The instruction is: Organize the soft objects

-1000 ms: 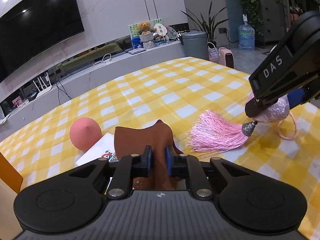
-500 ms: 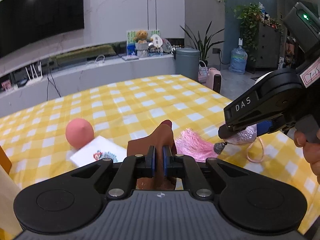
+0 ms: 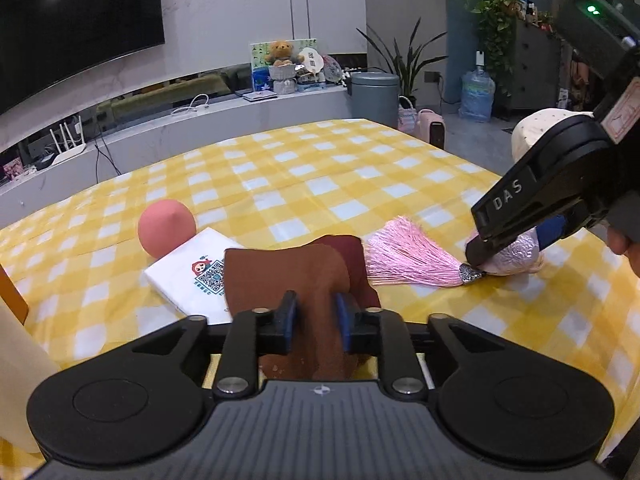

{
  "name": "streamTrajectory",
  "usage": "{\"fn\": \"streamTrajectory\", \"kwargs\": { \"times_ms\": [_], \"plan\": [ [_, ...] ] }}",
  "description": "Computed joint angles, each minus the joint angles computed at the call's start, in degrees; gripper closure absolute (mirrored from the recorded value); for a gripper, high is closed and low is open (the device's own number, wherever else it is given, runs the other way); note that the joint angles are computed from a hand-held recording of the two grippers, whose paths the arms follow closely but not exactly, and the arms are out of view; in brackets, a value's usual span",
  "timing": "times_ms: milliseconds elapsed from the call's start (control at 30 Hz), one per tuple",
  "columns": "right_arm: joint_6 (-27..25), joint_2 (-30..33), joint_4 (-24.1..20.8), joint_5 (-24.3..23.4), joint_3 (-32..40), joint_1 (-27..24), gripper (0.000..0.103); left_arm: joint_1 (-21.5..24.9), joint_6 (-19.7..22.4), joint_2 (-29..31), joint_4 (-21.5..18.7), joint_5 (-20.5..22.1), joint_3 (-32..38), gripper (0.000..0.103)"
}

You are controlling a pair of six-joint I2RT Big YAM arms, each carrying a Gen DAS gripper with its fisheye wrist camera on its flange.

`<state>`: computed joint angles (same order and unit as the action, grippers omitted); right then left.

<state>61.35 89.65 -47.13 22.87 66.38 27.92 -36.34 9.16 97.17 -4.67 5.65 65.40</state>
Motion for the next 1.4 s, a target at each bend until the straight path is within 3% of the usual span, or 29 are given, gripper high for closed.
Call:
{"fn": "streamTrajectory", "kwargs": {
  "times_ms": [100,133,300,367,400,467,533,600,667,767,800,867,900,933,967,1000,1100,1200,1400],
  "plan": [
    [-0.5,0.5,-1.2,0.5,0.7,0.1,0.035,-0.1,1.0,0.2,-2.3,1.0,0.8,0.038],
    [-0.9,0.7,-1.6,0.8,0.9,0.3,0.033,-0.3,1.5,0.3,-2.3,0.4,0.9,0.033],
    [-1.7,1.1,-1.6,0.0,1.2,0.3,0.029,-1.3,3.6,1.6,-2.8,-2.1,1.9,0.026],
    [-1.7,1.6,-1.8,0.2,1.4,0.4,0.028,-1.4,4.0,1.8,-1.2,-2.2,1.5,0.026],
    [-2.3,1.8,-2.1,0.5,1.7,0.6,0.031,-1.4,4.0,1.8,-1.1,-1.9,1.5,0.033],
    [-3.9,2.3,-2.1,1.5,2.0,1.2,0.040,-1.1,3.6,1.8,-2.4,0.1,2.0,0.057],
    [-4.9,2.0,-1.5,1.8,1.9,1.5,0.045,-1.2,3.2,1.9,-4.0,1.0,2.5,0.097],
    [-4.7,1.8,-1.3,1.8,1.8,1.5,0.047,-1.6,3.6,1.8,-4.6,-0.4,2.7,0.103],
    [-4.6,1.5,-1.2,1.9,1.6,1.6,0.047,-1.5,3.4,1.6,-5.0,0.0,2.5,0.103],
    [-4.7,1.4,-1.4,2.0,1.6,1.8,0.048,0.0,0.0,0.3,-5.8,4.5,2.0,0.103],
    [-4.6,1.4,-1.3,1.9,1.5,1.7,0.048,0.9,-2.1,-1.1,-4.4,6.7,0.9,0.098],
    [-4.4,1.1,-1.1,1.7,1.3,1.6,0.048,2.0,-4.3,-3.2,-3.1,6.9,-0.4,0.068],
    [-4.3,1.0,-0.9,1.5,1.1,1.5,0.049,2.7,-4.1,-3.7,-3.7,7.4,-0.1,0.020],
    [-4.2,0.9,-0.7,1.4,1.0,1.4,0.049,3.5,-2.7,-3.4,-4.9,9.5,0.8,0.002],
    [-4.0,0.7,-0.5,1.2,0.9,1.4,0.049,4.4,-0.7,-2.8,-6.1,12.3,1.6,0.003],
    [-3.9,0.8,-0.5,1.2,0.8,1.3,0.049,4.6,0.7,-2.2,-7.9,12.6,2.6,0.004],
    [-3.9,1.3,-1.3,1.4,1.5,1.4,0.049,3.6,2.0,0.0,-9.6,6.1,4.7,0.003],
    [-4.1,1.4,-1.3,1.3,1.7,1.4,0.054,3.0,0.3,3.1,-12.8,3.1,7.9,0.001],
    [-4.2,1.0,-0.5,0.6,1.0,1.1,0.054,2.3,-0.3,4.8,-11.0,3.2,8.8,0.000]
  ]
}}
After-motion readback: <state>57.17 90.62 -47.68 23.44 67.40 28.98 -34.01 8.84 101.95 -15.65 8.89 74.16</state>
